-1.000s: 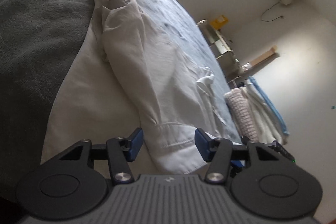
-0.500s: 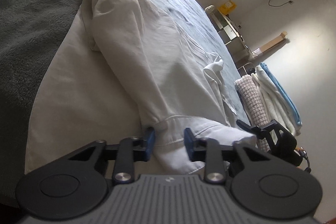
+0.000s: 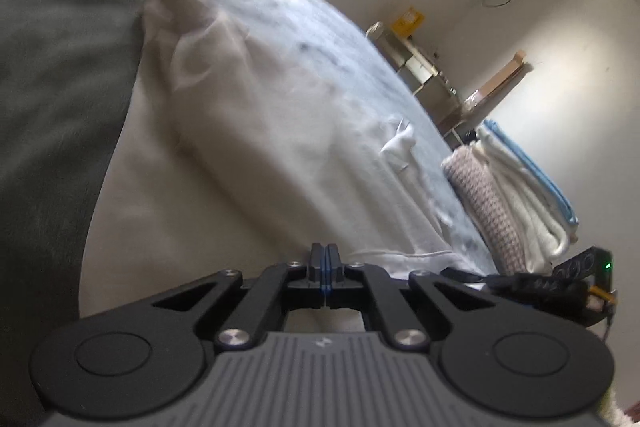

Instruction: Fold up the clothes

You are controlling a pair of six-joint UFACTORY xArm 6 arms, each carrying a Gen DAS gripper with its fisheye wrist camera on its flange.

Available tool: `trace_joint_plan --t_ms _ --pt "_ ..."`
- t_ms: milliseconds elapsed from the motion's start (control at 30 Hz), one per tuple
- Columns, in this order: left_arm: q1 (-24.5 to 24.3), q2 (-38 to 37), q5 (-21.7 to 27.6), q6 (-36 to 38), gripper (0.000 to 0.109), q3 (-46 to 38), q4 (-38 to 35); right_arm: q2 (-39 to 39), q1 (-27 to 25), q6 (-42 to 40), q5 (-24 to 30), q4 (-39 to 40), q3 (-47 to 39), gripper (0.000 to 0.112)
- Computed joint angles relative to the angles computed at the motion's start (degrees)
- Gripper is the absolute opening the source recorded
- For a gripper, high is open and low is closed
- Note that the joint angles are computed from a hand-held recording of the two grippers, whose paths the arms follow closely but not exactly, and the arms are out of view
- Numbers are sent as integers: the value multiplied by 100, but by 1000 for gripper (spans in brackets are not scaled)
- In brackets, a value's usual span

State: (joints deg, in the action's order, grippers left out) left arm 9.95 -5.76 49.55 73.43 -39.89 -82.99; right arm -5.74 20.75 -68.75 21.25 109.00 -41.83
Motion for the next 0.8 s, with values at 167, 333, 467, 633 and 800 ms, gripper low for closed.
trace_joint_plan --t_ms 167,333,467,633,800 --pt "282 -31 601 -370 23 82 376 177 -257 122 376 201 67 10" --pt "99 -88 482 -433 31 170 521 257 -465 144 751 311 85 12" --pt "-233 -179 50 -258 19 289 433 235 -393 -54 661 383 103 13" --pt "-417 -430 -378 171 2 492 247 153 -124 -800 158 416 83 9" --pt "-393 -668 -507 443 2 658 140 156 345 -2629 -631 1062 -96 8"
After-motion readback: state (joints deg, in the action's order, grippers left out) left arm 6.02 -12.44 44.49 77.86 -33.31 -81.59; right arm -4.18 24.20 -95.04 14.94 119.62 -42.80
